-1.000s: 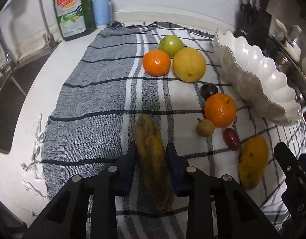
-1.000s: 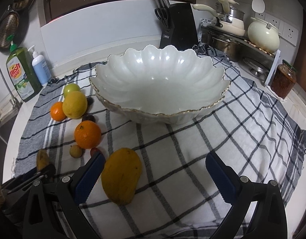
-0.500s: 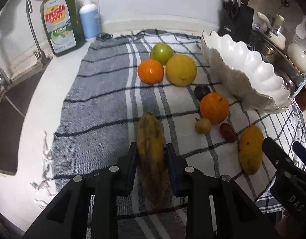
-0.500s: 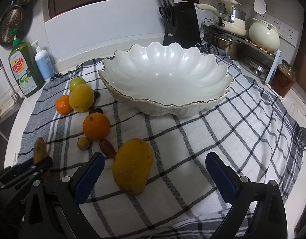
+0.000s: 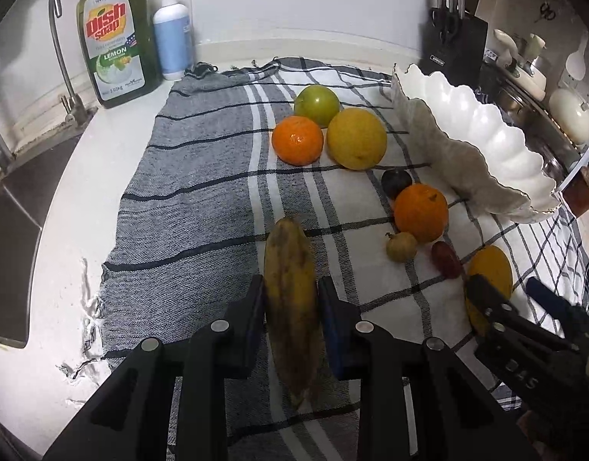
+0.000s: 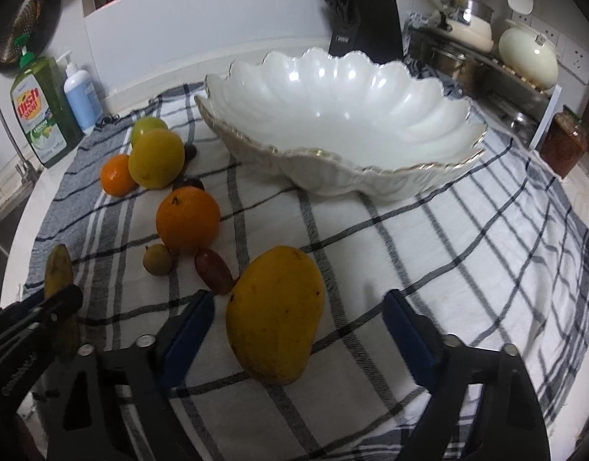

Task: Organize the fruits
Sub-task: 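Lift the banana with the left tool while the right tool grasps the yellow mango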

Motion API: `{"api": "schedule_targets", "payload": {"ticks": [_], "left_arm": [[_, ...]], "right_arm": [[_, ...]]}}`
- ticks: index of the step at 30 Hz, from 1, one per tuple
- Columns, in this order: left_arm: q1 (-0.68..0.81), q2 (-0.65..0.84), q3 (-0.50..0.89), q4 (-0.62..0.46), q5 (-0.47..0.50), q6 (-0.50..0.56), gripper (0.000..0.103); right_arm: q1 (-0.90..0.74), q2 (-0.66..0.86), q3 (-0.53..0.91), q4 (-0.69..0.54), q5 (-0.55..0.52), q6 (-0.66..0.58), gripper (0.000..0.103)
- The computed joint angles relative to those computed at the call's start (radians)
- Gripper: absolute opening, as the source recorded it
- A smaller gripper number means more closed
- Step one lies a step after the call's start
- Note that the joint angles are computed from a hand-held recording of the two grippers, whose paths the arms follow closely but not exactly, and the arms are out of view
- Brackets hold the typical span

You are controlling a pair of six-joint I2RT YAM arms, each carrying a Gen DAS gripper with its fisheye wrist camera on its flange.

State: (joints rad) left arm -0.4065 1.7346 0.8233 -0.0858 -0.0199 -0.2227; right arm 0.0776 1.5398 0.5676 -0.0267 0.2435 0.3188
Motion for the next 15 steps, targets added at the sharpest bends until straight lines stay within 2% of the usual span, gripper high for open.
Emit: {"api": "schedule_targets", "payload": {"ticks": [3,5,6,15], "left_arm": [[0.005,0.005,0.001,0.001,0.006,0.002,0.028],[0.006,0.004,0.0,0.002,0.007,0.002,0.028],[0.008,0.002,-0.002,0.002,0.008,0.003,0.028],[0.004,-0.043,-0.024,-0.004,0.005,0.007,0.027]], "right_arm": [[-0.014,0.054,0.016,0.01,-0.041,0.004,0.067],[-0.008,0.057,0.008,0.026,-0.041,0.002,0.062],[-0.005,0.051,0.004,0.031,-0.055,-0.001,0.055],[0.008,-0.01,-0.022,0.014,-0.049,0.016,0.053]]}}
